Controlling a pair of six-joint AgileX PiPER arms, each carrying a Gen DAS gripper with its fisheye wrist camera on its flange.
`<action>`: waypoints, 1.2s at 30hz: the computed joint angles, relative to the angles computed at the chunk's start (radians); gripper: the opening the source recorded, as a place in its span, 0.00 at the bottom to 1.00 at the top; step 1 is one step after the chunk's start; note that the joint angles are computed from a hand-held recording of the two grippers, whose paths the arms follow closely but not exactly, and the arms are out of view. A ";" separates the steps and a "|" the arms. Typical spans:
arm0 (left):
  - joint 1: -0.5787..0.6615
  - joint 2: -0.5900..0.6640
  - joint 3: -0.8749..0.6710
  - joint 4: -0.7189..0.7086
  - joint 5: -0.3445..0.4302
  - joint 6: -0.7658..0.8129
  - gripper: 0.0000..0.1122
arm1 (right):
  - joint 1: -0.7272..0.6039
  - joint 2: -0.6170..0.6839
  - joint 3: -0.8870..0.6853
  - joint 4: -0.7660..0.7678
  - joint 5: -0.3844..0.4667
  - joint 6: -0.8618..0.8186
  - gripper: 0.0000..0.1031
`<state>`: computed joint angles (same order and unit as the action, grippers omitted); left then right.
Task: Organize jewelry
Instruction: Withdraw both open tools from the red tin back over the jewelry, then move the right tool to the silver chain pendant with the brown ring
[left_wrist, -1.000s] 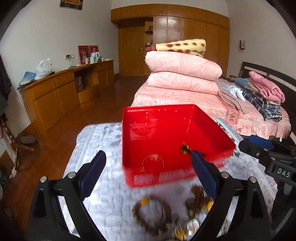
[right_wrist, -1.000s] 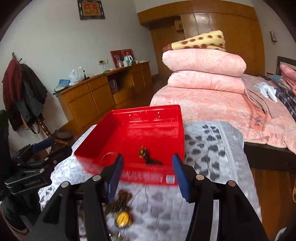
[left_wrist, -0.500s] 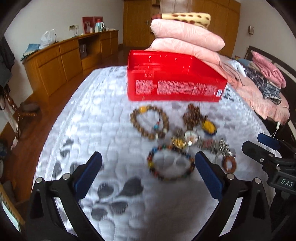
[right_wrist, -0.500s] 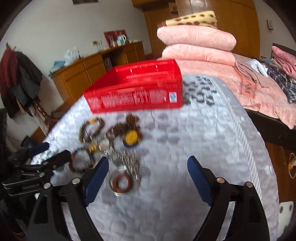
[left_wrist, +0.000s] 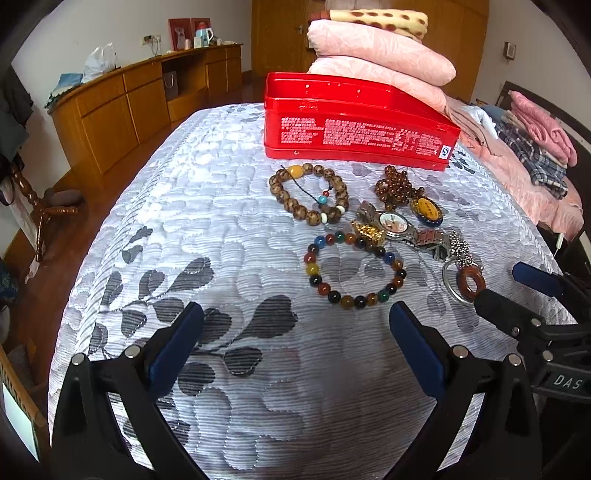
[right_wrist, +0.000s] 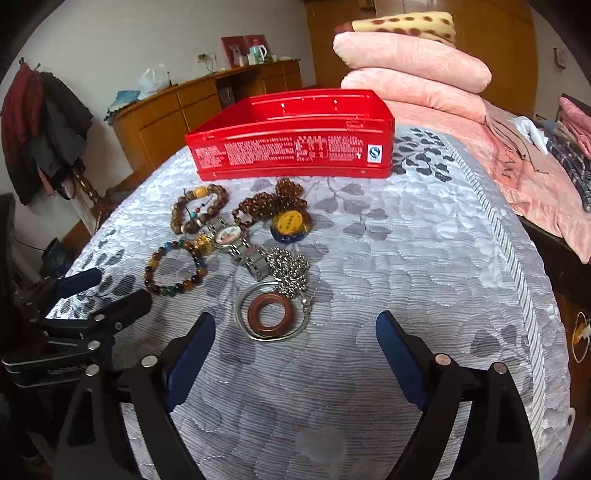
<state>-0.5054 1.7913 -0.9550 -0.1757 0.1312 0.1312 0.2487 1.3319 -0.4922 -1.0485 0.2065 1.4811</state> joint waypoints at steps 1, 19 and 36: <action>0.003 0.001 -0.002 -0.013 0.004 0.010 0.87 | -0.006 0.003 -0.002 0.029 -0.007 -0.030 0.85; 0.053 0.018 -0.024 -0.427 0.053 0.410 0.87 | 0.057 0.119 -0.107 0.107 0.067 -0.144 0.60; 0.051 0.014 -0.018 -0.435 0.053 0.422 0.87 | 0.036 -0.023 -0.020 0.246 0.031 -0.307 0.48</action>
